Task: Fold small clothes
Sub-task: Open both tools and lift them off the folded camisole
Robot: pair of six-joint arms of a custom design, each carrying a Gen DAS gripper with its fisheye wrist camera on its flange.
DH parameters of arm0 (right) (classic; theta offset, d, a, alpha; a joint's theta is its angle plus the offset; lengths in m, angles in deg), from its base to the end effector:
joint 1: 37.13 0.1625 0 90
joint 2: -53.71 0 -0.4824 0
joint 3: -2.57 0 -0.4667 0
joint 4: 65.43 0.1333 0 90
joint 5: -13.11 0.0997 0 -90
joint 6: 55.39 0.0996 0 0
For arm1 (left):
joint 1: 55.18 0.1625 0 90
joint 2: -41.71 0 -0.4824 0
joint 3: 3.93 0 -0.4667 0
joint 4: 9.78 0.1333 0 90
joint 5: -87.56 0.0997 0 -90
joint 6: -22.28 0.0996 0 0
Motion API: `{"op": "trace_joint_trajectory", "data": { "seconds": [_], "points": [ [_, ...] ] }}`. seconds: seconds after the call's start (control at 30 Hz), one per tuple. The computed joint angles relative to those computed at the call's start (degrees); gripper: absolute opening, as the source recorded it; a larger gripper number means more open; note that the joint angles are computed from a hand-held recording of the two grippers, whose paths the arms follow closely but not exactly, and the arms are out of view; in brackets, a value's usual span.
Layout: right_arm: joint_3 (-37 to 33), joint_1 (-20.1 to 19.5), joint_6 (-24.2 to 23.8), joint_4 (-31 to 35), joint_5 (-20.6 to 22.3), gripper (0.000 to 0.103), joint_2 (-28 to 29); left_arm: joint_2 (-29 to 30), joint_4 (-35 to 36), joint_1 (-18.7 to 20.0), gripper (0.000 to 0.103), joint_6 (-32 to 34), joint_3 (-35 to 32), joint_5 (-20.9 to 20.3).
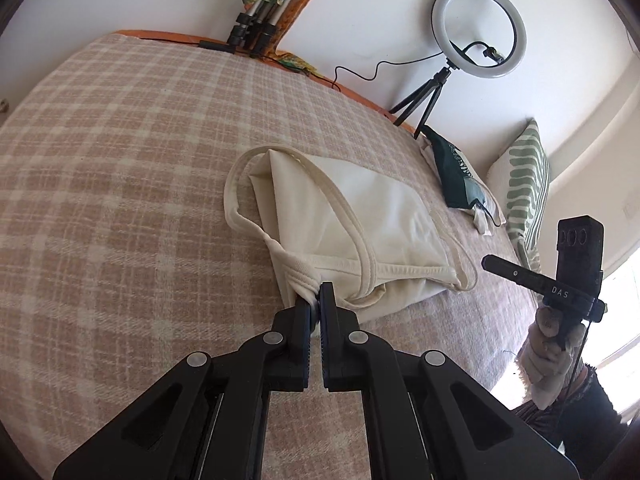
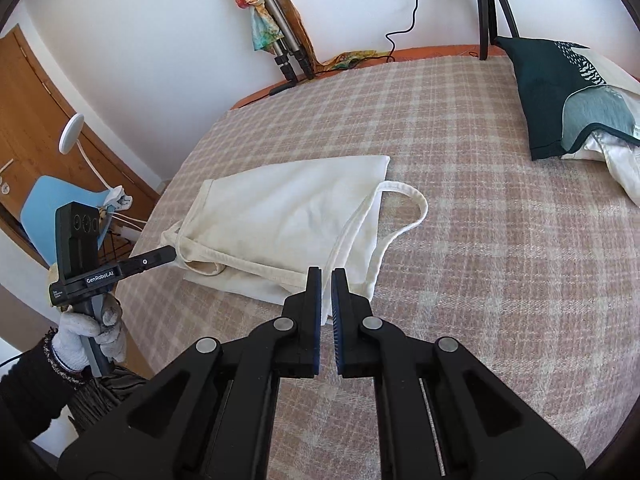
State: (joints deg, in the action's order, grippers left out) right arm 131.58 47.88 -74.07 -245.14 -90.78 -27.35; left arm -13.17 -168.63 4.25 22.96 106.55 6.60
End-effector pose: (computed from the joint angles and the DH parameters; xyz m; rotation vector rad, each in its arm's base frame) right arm 0.0632 -0.5338 0.2868 0.1911 -2.6122 0.9115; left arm -0.2078 -0.6447 0.0991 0.7875 2.9188 -0.4009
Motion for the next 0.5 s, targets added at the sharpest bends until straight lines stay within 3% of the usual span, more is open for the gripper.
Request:
{"op": "trace_joint_trajectory", "data": {
  "seconds": [0.13,0.27,0.37,0.43,0.5],
  "points": [
    [0.2,2.7,-2.4,-4.1,-1.3,0.007,0.3,-2.9,1.2,-1.2,0.007,1.5,1.7,1.6],
    [-2.6,4.4,-3.8,-1.6,-2.9,0.007,3.4,-4.3,-1.3,-3.4,0.007,5.6,1.8,1.8],
    [-5.3,4.7,-3.9,0.3,-6.1,0.007,6.9,-2.1,-2.3,-4.5,0.007,8.3,-1.0,2.9],
    [-6.7,4.5,-4.1,1.4,-7.1,0.007,8.6,0.7,2.2,-4.2,0.007,8.4,-5.1,1.8],
    [-8.1,4.5,-3.6,3.8,-7.4,0.007,9.7,3.7,4.6,-4.5,0.007,8.0,-8.5,3.9]
  ]
}}
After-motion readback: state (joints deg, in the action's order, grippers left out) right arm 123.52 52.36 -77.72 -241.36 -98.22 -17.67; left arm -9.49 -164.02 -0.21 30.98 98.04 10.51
